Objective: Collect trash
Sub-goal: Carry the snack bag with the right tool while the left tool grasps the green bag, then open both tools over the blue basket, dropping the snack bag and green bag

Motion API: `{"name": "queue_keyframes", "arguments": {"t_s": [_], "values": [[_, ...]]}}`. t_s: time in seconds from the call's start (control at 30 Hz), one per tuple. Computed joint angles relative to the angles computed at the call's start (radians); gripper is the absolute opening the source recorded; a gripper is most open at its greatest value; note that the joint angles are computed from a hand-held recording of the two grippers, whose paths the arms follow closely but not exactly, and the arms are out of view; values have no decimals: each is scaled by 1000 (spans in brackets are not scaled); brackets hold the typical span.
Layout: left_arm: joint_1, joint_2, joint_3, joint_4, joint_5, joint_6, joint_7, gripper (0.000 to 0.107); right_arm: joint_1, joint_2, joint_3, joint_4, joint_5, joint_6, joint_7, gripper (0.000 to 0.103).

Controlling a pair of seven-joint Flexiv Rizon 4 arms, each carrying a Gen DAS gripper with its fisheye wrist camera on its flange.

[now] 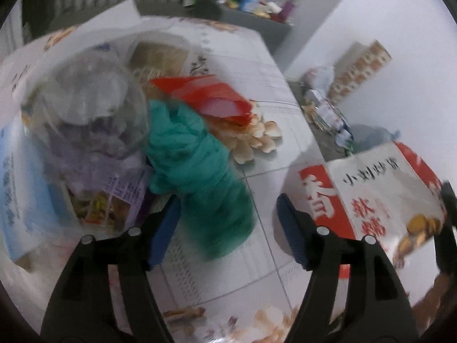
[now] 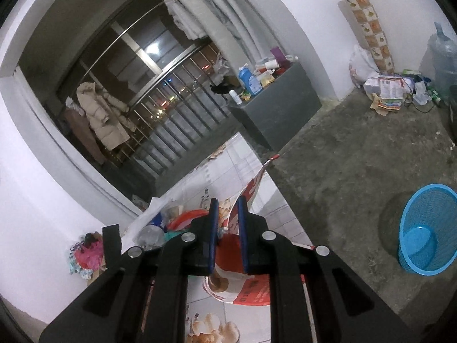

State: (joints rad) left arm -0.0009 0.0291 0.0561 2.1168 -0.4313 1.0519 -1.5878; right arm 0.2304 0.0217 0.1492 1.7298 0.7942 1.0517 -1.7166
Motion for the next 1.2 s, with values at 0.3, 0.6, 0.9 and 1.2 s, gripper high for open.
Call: {"name": "queue_keyframes", "arguments": {"t_s": [0.3,0.6,0.9,1.2], "values": [[6,-28,-4,-16,197,47,-187,46,-25,5,-18,6,71,-36,-35,14],[-25,102,13,76,95,17,12,41,-47,58,-45,40,136,-6,-87,14],[-172,90,-40,12,-128,16,350,41,-88,122,-66,170,-61,188,64,14],[-216,-238,-184,-342,-192,-231,435,41,-226,56,-73,369,-598,364,536,14]]}}
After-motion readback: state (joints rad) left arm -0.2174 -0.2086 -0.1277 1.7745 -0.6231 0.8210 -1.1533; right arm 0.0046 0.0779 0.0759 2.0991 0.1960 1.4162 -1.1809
